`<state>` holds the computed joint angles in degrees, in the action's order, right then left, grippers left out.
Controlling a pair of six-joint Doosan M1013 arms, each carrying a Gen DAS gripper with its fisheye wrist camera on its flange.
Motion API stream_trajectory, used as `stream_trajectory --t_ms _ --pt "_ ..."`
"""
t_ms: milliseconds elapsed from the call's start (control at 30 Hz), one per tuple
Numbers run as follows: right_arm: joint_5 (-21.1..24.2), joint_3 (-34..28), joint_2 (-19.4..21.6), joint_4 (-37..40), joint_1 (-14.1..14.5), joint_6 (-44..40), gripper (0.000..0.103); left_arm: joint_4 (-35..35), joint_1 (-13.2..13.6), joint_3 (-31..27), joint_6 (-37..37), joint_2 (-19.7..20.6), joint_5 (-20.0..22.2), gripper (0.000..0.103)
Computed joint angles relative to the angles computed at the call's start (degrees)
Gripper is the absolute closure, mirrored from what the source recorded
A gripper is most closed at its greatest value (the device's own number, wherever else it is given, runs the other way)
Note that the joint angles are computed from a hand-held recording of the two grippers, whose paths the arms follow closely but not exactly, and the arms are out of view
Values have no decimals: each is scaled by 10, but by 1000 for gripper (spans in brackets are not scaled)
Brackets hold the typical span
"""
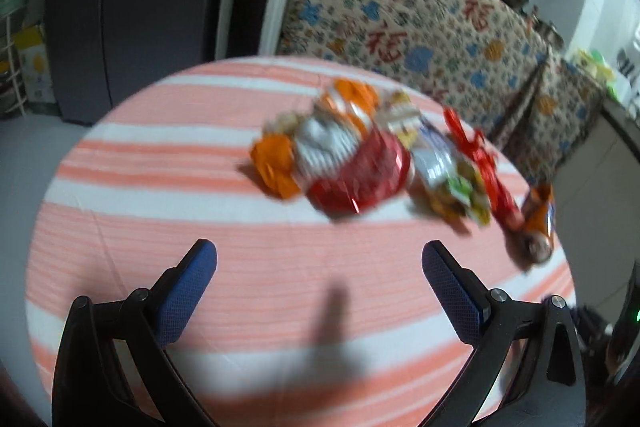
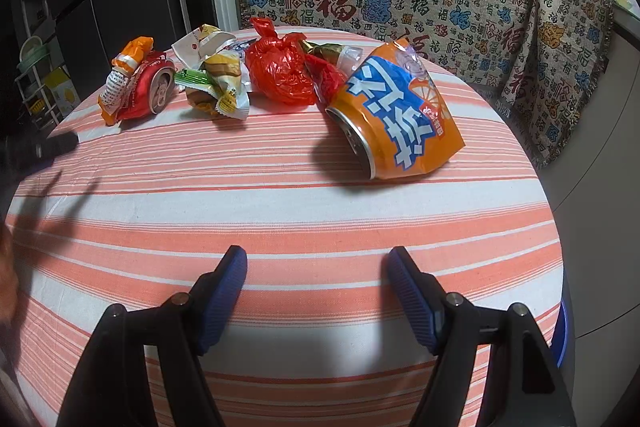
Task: Collect trash
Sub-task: 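Grasp the orange-and-white wrapped candy with the left tool and lift it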
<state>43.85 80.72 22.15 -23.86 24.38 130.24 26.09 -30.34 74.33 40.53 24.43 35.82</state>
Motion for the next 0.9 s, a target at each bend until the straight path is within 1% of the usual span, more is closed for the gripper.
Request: stream_trajectory --t_ms 67,167,233,267,300,333,400,433,467,500,567,600,700,800,900 --pt "2 -2 1 0 -1 -2 28 -5 8 -26 24 12 6 1" --pt "4 -4 2 -1 -1 -2 28 -9 9 -65 83 34 13 2" --pt "3 -3 1 -1 -1 -2 28 -4 9 -105 124 60 41 3" --pt "3 -3 1 -1 -1 -2 28 -3 9 -120 135 71 57 11" --pt "3 -3 1 -1 -2 -3 28 -16 11 -134 150 81 69 15" --pt "3 -3 1 -1 -1 -2 28 -33 13 -139 164 84 73 22" --pt "3 -3 1 -1 -2 -3 28 -79 20 -138 196 86 52 40" --pt "3 -3 1 -1 -1 -2 28 -88 21 -140 204 87 56 65" --pt "3 -3 1 -1 -1 -2 28 -98 22 -138 209 85 55 64" --pt "3 -3 1 -1 -2 -3 28 -99 21 -128 202 78 43 65" --pt "3 -3 1 -1 -2 -2 28 -110 18 -102 195 61 32 67" --pt "3 -3 1 -1 -1 -2 28 -114 16 -85 180 49 30 67" --pt "3 -3 1 -1 -2 -3 28 -149 12 -52 160 22 40 67" --pt "2 -2 1 0 -2 -3 28 -185 2 -21 166 -3 58 67" --pt "2 -2 1 0 -2 -3 28 -176 -16 -8 172 -15 87 67"
